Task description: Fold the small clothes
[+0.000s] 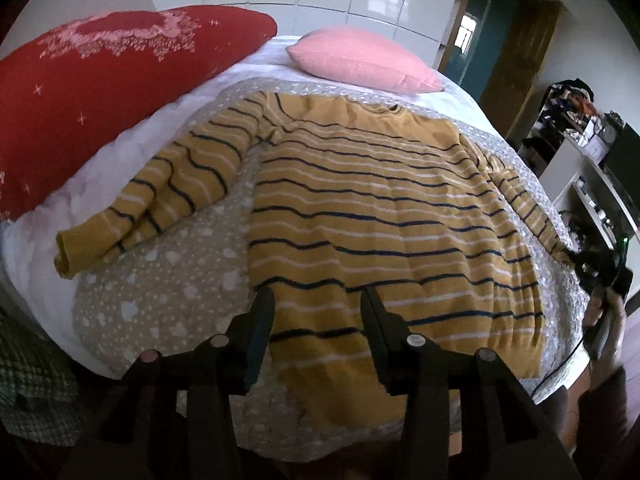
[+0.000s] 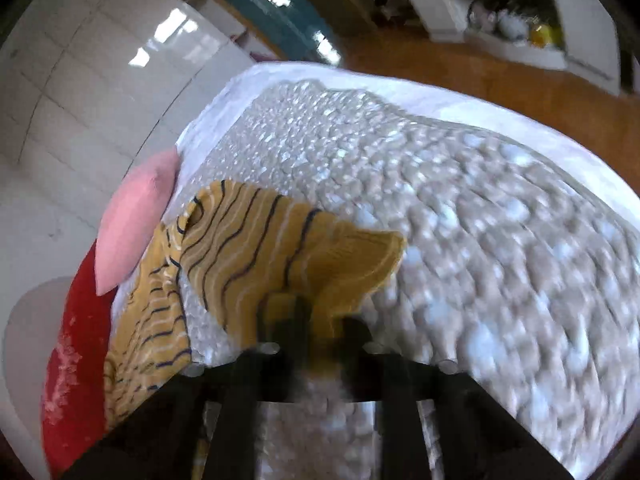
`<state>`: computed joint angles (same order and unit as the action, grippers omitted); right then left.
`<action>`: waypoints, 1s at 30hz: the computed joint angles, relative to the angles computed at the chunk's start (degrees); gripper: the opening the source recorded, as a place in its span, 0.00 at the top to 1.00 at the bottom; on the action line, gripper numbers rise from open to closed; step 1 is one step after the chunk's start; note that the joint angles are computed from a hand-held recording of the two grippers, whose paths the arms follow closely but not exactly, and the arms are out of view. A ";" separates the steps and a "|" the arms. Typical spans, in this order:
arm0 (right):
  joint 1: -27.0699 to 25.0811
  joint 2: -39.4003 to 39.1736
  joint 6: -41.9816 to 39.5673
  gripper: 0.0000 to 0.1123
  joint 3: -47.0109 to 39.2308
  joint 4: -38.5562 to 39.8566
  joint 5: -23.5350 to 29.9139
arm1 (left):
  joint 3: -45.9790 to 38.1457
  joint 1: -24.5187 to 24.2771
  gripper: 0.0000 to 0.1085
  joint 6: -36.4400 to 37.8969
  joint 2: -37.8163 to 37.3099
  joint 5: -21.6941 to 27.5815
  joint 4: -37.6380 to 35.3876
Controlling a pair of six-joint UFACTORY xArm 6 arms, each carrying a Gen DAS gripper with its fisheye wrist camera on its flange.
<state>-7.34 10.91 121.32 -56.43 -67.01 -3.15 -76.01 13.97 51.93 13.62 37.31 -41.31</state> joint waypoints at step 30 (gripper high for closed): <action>3.42 4.83 -77.21 0.88 -8.79 56.55 17.35 | 1.48 -4.20 0.57 -0.24 0.37 -2.05 3.34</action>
